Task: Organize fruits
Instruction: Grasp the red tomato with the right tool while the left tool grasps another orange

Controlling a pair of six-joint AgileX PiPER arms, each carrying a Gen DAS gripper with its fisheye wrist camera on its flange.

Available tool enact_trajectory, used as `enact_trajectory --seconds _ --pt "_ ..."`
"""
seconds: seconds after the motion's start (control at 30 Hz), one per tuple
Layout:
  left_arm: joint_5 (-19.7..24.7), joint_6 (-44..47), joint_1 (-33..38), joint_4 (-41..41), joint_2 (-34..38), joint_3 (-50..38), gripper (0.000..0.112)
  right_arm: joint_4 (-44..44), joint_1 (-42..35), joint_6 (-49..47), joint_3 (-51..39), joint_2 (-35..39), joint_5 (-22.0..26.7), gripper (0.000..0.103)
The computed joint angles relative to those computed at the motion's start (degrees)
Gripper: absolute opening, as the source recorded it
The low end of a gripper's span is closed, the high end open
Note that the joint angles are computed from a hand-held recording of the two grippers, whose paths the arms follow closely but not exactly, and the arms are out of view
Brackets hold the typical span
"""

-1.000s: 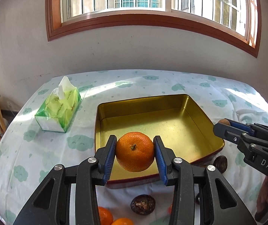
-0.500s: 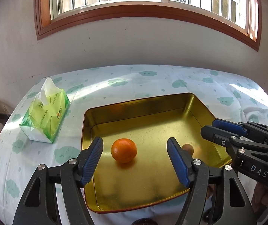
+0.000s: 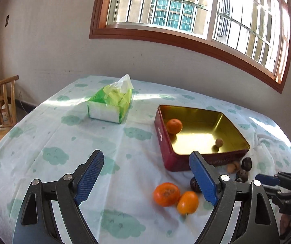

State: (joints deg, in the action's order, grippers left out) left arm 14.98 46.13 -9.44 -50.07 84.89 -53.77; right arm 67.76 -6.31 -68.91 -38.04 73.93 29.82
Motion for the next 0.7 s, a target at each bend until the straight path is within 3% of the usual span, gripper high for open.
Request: enact_trajectory --seconds 0.1,0.2,0.3,0.43,0.5,0.53,0.6,0.7 --pt "-1.34 6.91 1.41 -3.80 -4.00 7.63 0.086 -3.94 5.19 2.87 -1.21 3.09 -6.22 0.037" --pt "4.23 15.12 4.71 -8.92 -5.90 11.67 0.086 -9.52 7.51 6.56 -4.43 6.07 -7.11 0.037" --pt "7.35 18.92 6.38 -10.80 -6.92 13.61 0.086 -23.17 10.80 17.36 -8.00 10.04 -10.30 0.037" --pt "13.45 20.34 6.63 -10.40 -5.85 11.86 0.086 -25.79 10.70 18.50 -12.12 15.86 -8.63 0.039" --pt "14.40 18.85 4.99 -8.07 -5.28 10.60 0.086 -27.61 10.19 21.89 -14.68 17.94 -5.01 0.026" --pt "14.07 18.08 4.00 -7.18 -5.13 10.31 0.084 -29.32 10.92 23.81 -14.28 17.50 -5.76 0.027" --pt "15.29 16.43 2.75 -5.71 -4.02 9.19 0.078 -25.87 11.41 21.04 -11.06 14.27 -6.68 0.026" --pt "17.81 10.28 0.19 -1.55 -0.67 6.32 0.062 -12.25 10.00 9.65 -1.66 6.20 -9.78 0.026"
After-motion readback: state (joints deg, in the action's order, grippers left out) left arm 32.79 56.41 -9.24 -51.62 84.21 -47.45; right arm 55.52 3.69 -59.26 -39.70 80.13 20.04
